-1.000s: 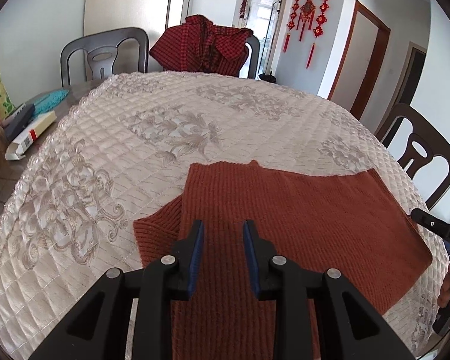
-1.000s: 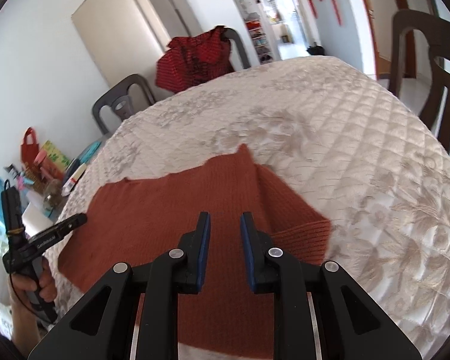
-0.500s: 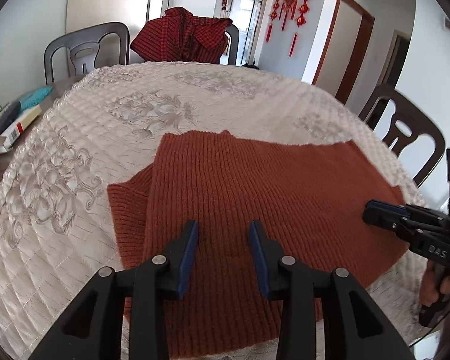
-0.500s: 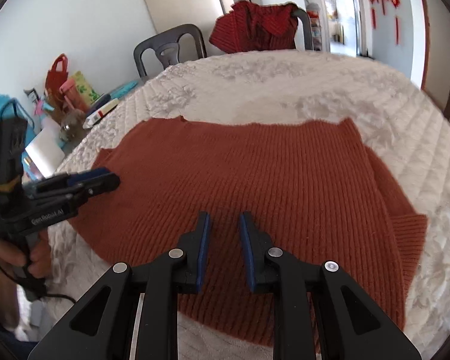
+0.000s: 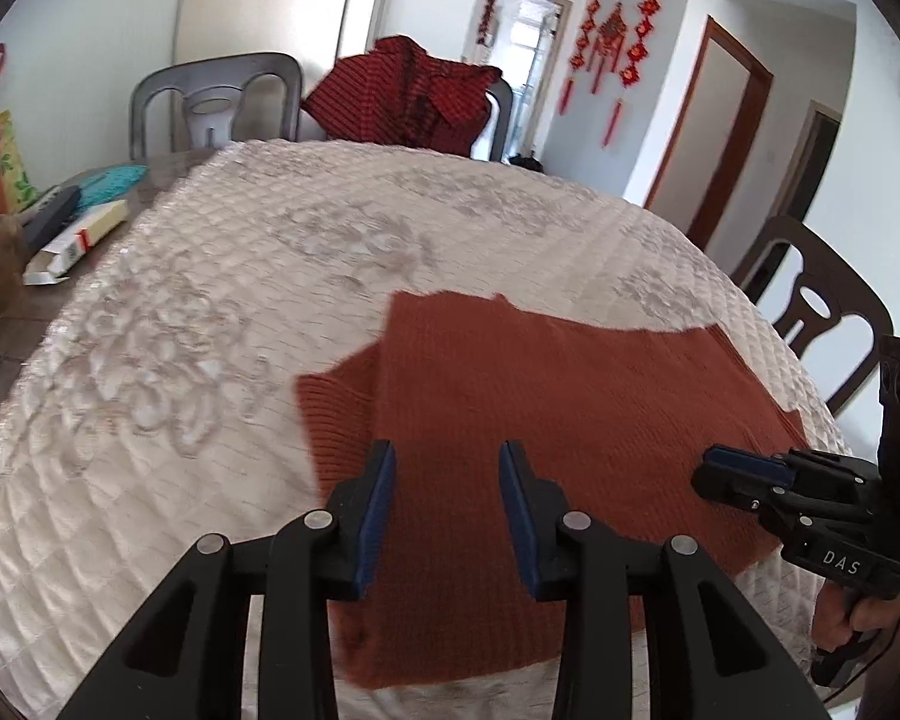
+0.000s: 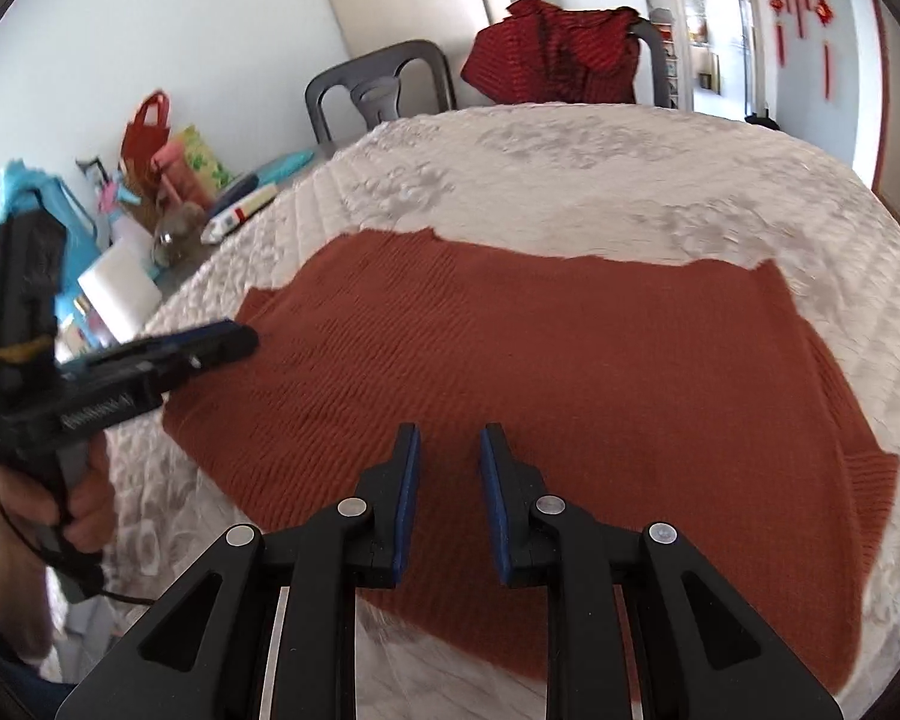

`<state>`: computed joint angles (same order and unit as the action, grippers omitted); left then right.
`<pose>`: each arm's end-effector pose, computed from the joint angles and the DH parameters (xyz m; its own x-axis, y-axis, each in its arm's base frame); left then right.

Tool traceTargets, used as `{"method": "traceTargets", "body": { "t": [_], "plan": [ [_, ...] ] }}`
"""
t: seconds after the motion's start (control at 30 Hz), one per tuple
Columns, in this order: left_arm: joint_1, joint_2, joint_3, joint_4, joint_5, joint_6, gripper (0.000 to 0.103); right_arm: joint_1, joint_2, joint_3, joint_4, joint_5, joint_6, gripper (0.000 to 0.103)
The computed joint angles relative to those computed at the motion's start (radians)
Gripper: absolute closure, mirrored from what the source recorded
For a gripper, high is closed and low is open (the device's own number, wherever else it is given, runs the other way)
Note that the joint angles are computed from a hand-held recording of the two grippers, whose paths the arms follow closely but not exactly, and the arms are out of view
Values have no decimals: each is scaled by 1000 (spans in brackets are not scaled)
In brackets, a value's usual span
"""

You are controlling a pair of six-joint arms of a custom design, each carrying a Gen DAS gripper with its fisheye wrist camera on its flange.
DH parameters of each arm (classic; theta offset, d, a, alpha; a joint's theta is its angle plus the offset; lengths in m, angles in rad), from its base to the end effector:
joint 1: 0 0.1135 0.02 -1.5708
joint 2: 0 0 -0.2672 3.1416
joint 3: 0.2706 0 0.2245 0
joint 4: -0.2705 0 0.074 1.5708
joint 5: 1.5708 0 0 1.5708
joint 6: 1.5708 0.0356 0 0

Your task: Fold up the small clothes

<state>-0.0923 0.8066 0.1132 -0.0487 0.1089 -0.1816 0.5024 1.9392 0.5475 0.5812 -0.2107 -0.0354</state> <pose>0.1196 -0.0150 0.1404 -0.6928 -0.1162 -0.7117 0.0471 0.9776 -0.2054 0.2495 0.1456 0.0818 -0.6135 -0.3765 -0.6941 -0.6193 0.7748 0.1270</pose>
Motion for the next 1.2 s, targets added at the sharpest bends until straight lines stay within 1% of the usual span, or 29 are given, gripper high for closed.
{"method": "traceTargets", "body": {
  "t": [0.07, 0.17, 0.23, 0.3, 0.43, 0.57, 0.77, 0.83, 0.97, 1.03, 1.1, 1.2],
  "plan": [
    [72, 4, -3, -1, 39, 30, 60, 13, 16, 25, -5, 5, 1, 82],
    [157, 75, -17, 54, 85, 67, 59, 14, 30, 64, -27, 18, 1, 82],
    [194, 169, -27, 122, 115, 83, 59, 19, 47, 97, -43, 37, -7, 83],
    [238, 243, -30, 165, 175, 94, 58, 18, 82, 145, -66, 51, -13, 84],
    [277, 289, -22, 190, 230, 104, 54, 9, 96, 186, -94, 41, 9, 85],
    [273, 326, -12, 214, 241, 104, 50, 21, 59, 122, -63, 2, 3, 84],
    [278, 379, 3, 257, 253, 95, 48, 29, -16, -60, 33, -36, 19, 84],
    [284, 400, 9, 273, 263, 93, 48, 34, -33, -96, 42, -42, 20, 84],
    [294, 404, 6, 278, 277, 90, 47, 24, -23, -122, 51, -62, 15, 84],
    [304, 378, -3, 258, 294, 88, 47, 8, -16, -117, 51, -92, 24, 84],
    [314, 352, -14, 235, 330, 90, 47, 6, -13, -109, 44, -98, 28, 84],
    [316, 328, -31, 237, 345, 86, 47, 7, -5, -105, 49, -103, 23, 84]
  ]
}}
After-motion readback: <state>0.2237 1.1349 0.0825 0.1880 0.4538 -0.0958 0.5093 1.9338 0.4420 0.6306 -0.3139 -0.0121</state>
